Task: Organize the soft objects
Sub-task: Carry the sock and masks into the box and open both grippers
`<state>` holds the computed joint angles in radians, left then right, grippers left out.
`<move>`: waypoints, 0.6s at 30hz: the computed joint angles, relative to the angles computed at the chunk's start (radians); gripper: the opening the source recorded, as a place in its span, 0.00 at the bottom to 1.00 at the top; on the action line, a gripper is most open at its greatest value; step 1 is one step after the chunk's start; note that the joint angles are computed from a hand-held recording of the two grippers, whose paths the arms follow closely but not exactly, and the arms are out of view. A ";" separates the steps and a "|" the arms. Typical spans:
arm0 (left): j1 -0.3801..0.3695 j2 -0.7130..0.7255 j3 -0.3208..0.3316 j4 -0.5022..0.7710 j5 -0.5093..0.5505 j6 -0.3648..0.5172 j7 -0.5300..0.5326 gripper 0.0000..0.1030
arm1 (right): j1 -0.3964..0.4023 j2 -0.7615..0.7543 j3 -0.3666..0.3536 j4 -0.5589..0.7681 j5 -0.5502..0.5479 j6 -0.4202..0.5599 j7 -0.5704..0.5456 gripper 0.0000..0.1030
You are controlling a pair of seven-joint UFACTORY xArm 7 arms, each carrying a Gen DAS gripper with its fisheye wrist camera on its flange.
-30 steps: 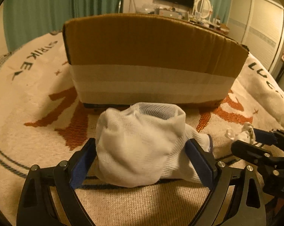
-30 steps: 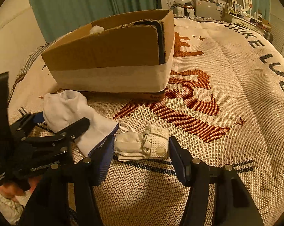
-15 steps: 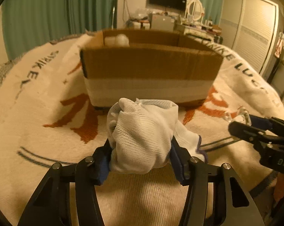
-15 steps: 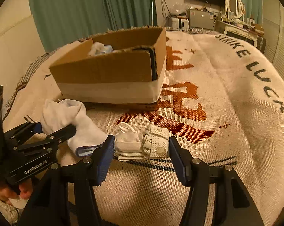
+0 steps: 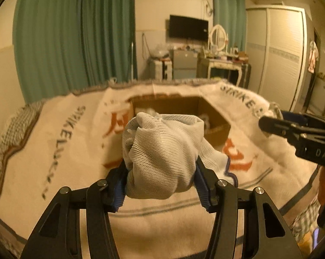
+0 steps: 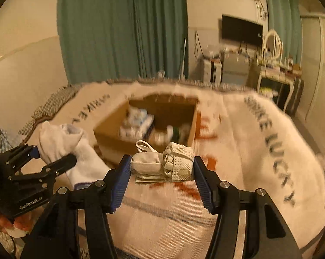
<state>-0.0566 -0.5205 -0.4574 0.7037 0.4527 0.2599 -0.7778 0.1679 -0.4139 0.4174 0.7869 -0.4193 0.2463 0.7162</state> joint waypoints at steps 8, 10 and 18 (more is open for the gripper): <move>0.169 0.239 -0.081 0.270 0.211 0.011 -0.101 0.52 | -0.071 0.220 0.012 0.292 -0.165 0.004 0.009 0.56; 0.184 0.329 -0.090 0.350 0.281 0.024 -0.131 0.52 | -0.061 0.309 -0.002 0.382 -0.200 0.011 0.013 0.56; 0.092 0.627 -0.024 0.556 0.277 0.084 -0.048 0.52 | 0.020 0.666 -0.082 0.713 -0.104 0.079 -0.140 0.56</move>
<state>0.0353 0.1066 -0.4819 1.2599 0.7293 0.3439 -0.8261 0.1880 0.2522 0.3351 1.4996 -0.5230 0.3256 0.5762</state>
